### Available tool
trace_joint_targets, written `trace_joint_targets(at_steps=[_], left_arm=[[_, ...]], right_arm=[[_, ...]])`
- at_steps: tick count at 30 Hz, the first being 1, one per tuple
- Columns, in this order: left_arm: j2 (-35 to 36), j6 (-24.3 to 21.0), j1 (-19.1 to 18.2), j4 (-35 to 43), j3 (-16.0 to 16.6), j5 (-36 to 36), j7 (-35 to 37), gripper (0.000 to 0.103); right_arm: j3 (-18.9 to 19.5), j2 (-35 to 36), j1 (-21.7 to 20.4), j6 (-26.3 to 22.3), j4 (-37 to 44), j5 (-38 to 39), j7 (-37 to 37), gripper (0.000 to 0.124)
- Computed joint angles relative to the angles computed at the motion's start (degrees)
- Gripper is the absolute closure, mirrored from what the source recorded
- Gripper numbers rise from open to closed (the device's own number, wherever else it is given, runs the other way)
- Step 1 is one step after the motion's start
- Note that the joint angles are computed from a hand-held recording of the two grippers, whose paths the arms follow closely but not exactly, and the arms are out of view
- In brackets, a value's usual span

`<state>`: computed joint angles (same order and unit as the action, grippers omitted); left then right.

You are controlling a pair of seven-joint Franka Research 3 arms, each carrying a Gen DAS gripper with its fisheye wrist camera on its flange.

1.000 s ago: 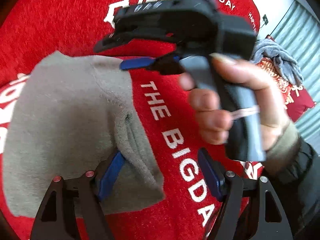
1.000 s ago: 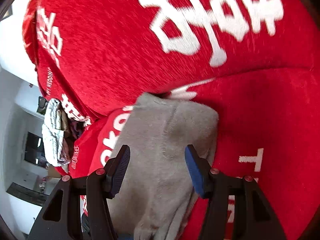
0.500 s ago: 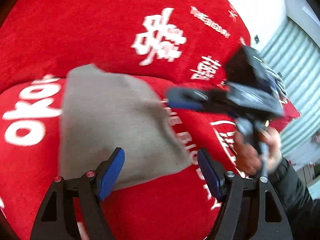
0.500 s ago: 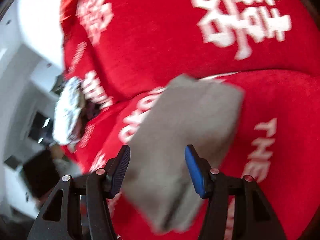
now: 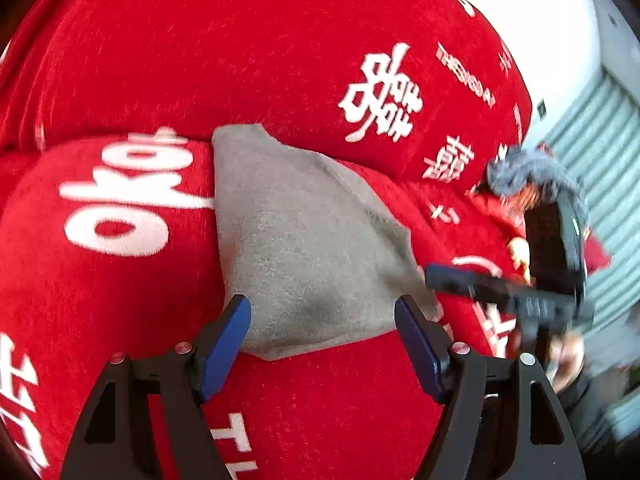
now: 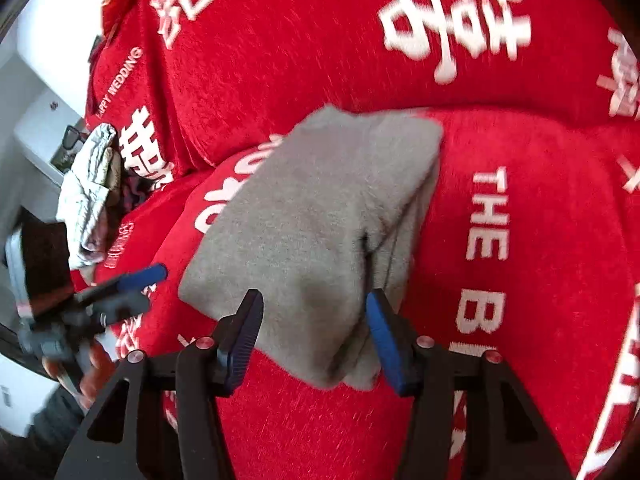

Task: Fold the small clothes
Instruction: 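Move both open grippers to the edge of the grey sweater bundle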

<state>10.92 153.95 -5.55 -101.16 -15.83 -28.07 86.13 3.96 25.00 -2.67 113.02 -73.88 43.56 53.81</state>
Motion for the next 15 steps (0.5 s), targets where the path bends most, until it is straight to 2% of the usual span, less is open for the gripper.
trace_joint_targets(at_steps=[2, 3, 4, 6, 10, 13, 14, 15], left_arm=[[0.5, -0.3, 1.7, 0.2, -1.8, -7.2, 4.8, 0.028], [0.9, -0.5, 2.4, 0.3, -2.7, -11.1, 8.1, 0.028], [1.4, -1.0, 2.3, 0.6, -2.7, -12.1, 9.0, 0.028], [2.2, -1.9, 0.3, 0.8, -0.7, -5.9, 4.7, 0.028], [0.9, -3.2, 0.5, -0.9, -0.6, -3.6, 4.1, 0.028], [-1.8, -1.4, 0.1, -2.7, 0.4, -1.1, 3.8, 0.028], [-2.0, -1.6, 0.1, -2.4, 0.9, -0.1, 3.3, 0.021], [-1.4, -2.6, -0.4, -1.0, 2.2, 3.7, -0.2, 0.012]], right_arm=[[1.1, -2.3, -0.7, -1.3, -3.7, 3.2, -2.5, 0.066], [0.9, -2.8, -0.1, -0.8, -4.9, 2.9, -3.1, 0.066], [0.3, -2.6, 0.8, 0.5, -5.1, 1.5, -2.8, 0.066], [-1.3, -3.1, 3.2, 5.1, -7.7, -3.2, -0.4, 0.067], [-1.3, -4.6, 1.2, 4.9, -10.0, -0.1, -0.6, 0.069], [-2.0, -7.3, 0.8, 7.6, -12.0, 0.2, -2.1, 0.062], [-2.5, -7.3, 0.8, 8.5, -11.6, 0.0, -1.5, 0.059], [-2.8, -7.1, 0.8, 9.4, -11.0, -0.4, -0.6, 0.054]])
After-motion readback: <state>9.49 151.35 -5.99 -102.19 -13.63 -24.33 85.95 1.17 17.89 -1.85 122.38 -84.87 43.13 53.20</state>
